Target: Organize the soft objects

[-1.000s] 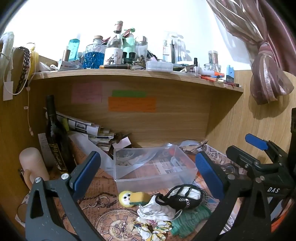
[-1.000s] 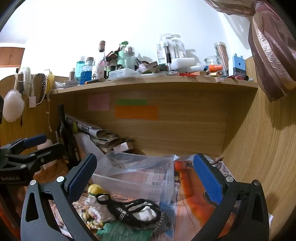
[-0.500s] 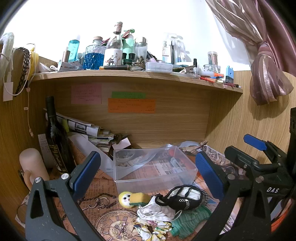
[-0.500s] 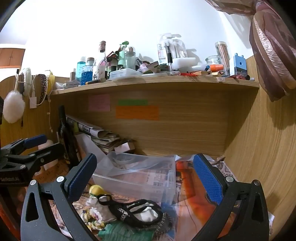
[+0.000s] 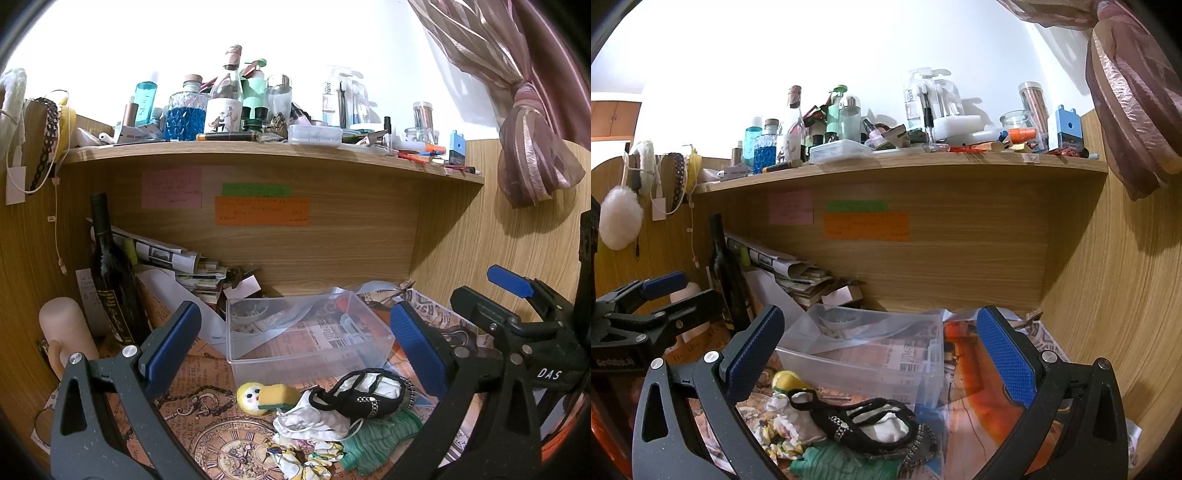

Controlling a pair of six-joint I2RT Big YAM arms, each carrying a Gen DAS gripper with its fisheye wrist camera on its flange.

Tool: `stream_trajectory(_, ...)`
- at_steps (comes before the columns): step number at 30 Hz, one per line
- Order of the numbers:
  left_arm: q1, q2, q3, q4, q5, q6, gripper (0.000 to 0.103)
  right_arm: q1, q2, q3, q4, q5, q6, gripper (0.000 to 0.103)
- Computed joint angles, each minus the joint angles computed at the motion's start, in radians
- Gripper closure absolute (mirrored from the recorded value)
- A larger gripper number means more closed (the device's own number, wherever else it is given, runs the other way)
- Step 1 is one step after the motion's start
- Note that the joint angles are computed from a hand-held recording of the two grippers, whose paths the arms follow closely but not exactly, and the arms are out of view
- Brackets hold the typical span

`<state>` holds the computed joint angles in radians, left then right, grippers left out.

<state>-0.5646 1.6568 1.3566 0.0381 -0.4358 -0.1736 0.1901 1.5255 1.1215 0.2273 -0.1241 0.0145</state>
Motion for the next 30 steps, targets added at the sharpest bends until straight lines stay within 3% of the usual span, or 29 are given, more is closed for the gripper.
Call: stream_trajectory(30, -0.001, -0.003, -0.004, 0.006, -0.002, 0.008, 0.000, 0.000, -0.005, -0.008, 0.017, -0.014, 0.022, 0.000)
